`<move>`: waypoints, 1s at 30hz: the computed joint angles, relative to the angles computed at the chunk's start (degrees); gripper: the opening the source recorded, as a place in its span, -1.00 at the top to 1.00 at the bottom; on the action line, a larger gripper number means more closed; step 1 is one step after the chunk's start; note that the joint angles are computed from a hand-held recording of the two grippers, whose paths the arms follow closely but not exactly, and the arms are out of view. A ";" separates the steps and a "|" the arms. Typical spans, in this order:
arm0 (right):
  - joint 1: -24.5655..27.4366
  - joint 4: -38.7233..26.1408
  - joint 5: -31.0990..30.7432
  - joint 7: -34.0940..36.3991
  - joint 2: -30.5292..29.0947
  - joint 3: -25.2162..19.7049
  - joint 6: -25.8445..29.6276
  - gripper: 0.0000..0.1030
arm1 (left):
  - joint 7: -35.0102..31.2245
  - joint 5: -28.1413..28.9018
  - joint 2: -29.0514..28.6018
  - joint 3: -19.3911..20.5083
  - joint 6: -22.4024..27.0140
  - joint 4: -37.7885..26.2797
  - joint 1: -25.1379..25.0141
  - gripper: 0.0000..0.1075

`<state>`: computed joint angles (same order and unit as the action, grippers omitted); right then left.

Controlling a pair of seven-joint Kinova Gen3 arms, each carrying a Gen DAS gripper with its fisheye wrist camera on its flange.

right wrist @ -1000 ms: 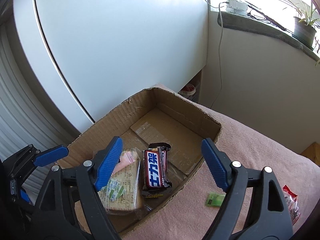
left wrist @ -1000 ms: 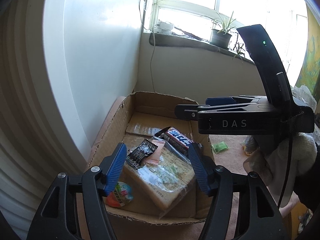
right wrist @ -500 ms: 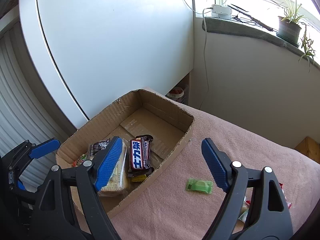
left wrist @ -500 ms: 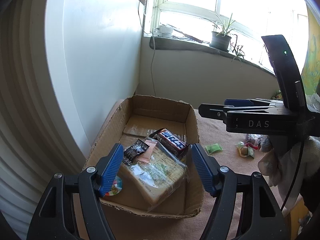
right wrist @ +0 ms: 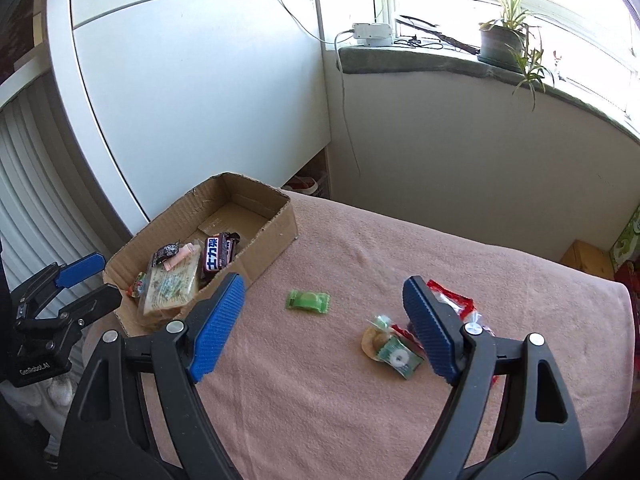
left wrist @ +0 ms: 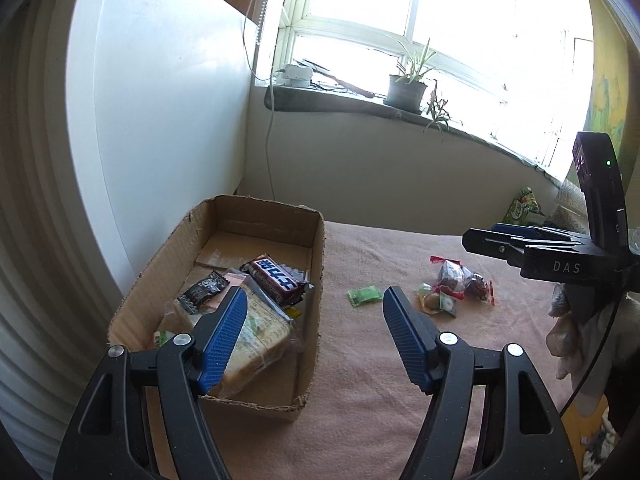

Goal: Organize snacks
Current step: 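Move both open tools back to the remaining snacks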

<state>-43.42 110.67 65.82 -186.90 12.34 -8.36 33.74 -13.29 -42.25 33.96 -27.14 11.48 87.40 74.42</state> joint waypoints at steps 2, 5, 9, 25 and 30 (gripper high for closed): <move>-0.15 3.27 1.33 -3.42 -2.01 0.16 0.57 -0.63 | -2.17 1.56 0.46 1.48 -0.19 -0.84 -0.57 -0.31; 1.11 8.56 3.07 -8.95 -5.26 -0.94 1.34 -0.63 | -5.80 4.03 1.17 4.42 -0.35 -2.43 -1.89 -0.31; 4.39 14.92 3.97 -13.95 -9.14 -3.04 1.05 -0.63 | -10.04 7.25 2.71 7.81 -0.45 -5.32 -3.14 -0.21; 18.36 22.32 7.96 -7.33 -11.40 -1.97 -13.05 -0.63 | -34.02 20.54 15.51 26.98 10.98 -28.45 -13.73 0.22; 20.19 20.25 7.71 0.09 -7.72 0.33 -18.47 -0.62 | -41.33 24.05 20.37 28.63 17.35 -38.59 -14.78 0.29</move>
<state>-23.23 130.92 73.53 -186.82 4.63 -8.02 15.27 -54.62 -18.20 54.33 1.49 28.84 48.82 59.65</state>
